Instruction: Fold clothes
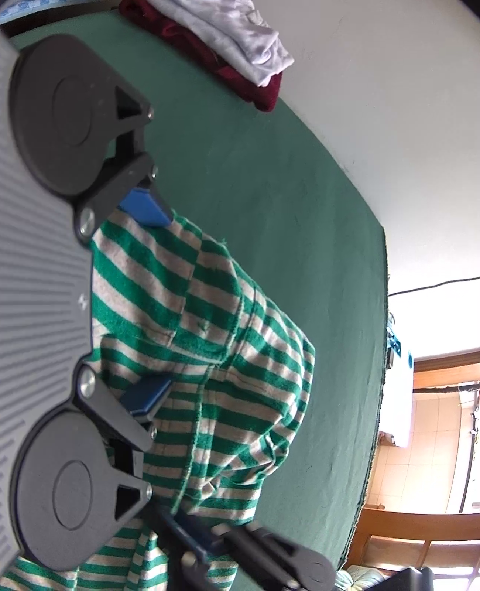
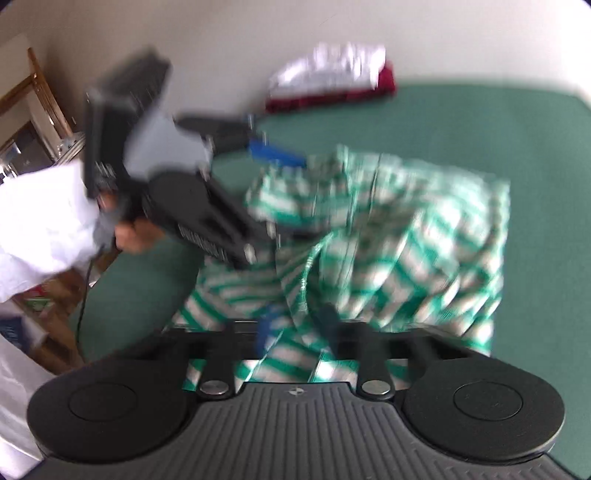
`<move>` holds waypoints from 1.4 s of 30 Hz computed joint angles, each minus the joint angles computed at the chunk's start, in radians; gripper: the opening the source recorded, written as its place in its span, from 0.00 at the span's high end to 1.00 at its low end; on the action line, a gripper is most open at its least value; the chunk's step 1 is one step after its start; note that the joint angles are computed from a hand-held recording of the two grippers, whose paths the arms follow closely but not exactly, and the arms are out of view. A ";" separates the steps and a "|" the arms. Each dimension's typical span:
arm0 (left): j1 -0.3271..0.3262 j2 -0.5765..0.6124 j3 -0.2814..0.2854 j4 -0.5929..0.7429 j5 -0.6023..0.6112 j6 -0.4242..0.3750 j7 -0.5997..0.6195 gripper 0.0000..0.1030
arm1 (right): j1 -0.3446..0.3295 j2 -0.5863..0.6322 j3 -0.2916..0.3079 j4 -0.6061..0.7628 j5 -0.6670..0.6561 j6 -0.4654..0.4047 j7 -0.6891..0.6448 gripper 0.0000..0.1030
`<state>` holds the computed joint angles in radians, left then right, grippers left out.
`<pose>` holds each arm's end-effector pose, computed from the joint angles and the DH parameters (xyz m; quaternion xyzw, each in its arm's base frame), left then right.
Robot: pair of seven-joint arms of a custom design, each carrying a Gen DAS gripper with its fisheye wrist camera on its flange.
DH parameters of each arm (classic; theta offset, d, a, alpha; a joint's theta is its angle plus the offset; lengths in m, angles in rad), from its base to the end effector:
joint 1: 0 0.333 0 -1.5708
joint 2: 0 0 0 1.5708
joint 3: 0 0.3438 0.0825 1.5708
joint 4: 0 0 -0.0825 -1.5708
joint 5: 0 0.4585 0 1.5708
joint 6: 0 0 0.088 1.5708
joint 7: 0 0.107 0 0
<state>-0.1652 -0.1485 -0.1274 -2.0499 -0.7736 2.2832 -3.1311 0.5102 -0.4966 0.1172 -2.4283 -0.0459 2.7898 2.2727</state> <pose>0.5833 -0.1963 0.5531 -0.0472 0.9301 -0.3400 0.1307 0.4045 0.3045 0.5845 -0.6342 0.6517 -0.0939 0.4053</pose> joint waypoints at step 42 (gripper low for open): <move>-0.021 -0.077 -0.038 -0.080 0.317 0.198 -0.313 0.05 | 0.372 -0.158 -0.449 -0.076 0.671 -0.037 -0.807 0.65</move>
